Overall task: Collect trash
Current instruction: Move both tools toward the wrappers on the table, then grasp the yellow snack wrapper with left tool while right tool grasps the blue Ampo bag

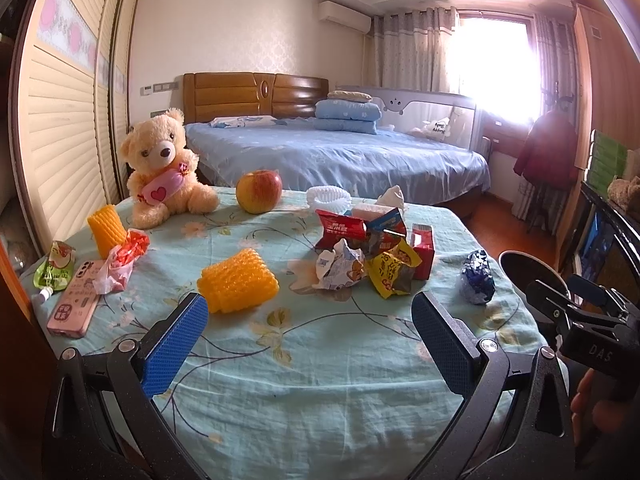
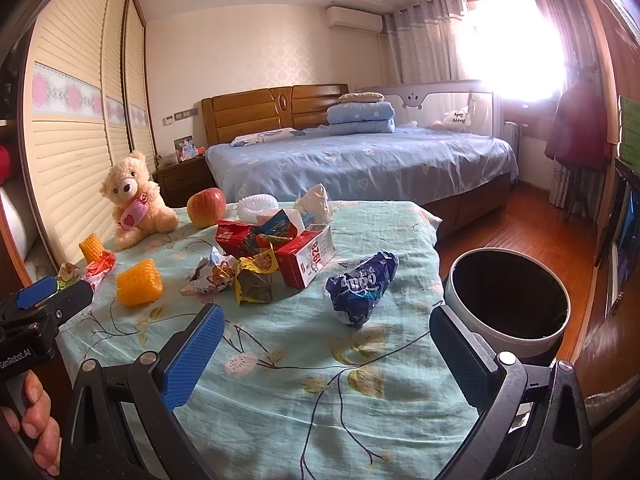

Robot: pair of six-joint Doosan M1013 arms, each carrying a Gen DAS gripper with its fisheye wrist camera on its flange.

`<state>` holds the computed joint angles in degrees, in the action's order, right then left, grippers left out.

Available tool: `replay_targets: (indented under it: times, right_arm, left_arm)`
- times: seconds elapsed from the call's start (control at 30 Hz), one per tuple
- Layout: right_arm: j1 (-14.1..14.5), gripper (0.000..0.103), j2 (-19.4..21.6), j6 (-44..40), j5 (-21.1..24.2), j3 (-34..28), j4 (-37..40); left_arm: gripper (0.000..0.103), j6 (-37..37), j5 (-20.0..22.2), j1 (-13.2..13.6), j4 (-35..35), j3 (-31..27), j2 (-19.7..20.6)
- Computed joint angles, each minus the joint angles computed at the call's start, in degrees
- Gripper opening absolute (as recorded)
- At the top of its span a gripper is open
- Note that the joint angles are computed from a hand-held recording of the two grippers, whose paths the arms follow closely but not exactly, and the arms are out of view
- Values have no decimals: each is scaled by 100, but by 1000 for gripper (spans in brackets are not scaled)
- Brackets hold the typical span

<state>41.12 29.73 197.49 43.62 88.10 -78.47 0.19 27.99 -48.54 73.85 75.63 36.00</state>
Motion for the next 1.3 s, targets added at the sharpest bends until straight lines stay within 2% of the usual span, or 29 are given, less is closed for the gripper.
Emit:
replay_targets:
  times: [0.3,0.43,0.6,0.8,0.97,1.07,1.3]
  right_arm:
    - [-100,103,41,-467,-68,-72,571]
    - [-199,103,54,-694,-151,-109,898]
    - [-393,101,72,-1003,-433,-148,1376]
    - [-631,83,141,-1721,-770,-285,2155]
    - [-808,79,204,-2128,-1061,-381,2718]
    - [-894,76,245,-2403,-1184,-439,3083]
    - [-1062,70,315,-3054,-1405,-491,3876]
  left_arm:
    - [103,670,-59,79,-800,-154,104]
    - [103,1451,-119,120,-1592,-349,218]
    - [100,2810,-31,150,-2813,-808,483]
    - [92,4165,196,198,-3990,-1482,855]
    - [90,4984,470,236,-4697,-2112,1205]
    - [85,5354,738,255,-5010,-2530,1442]
    - [62,6074,1354,355,-5993,-3407,1923]
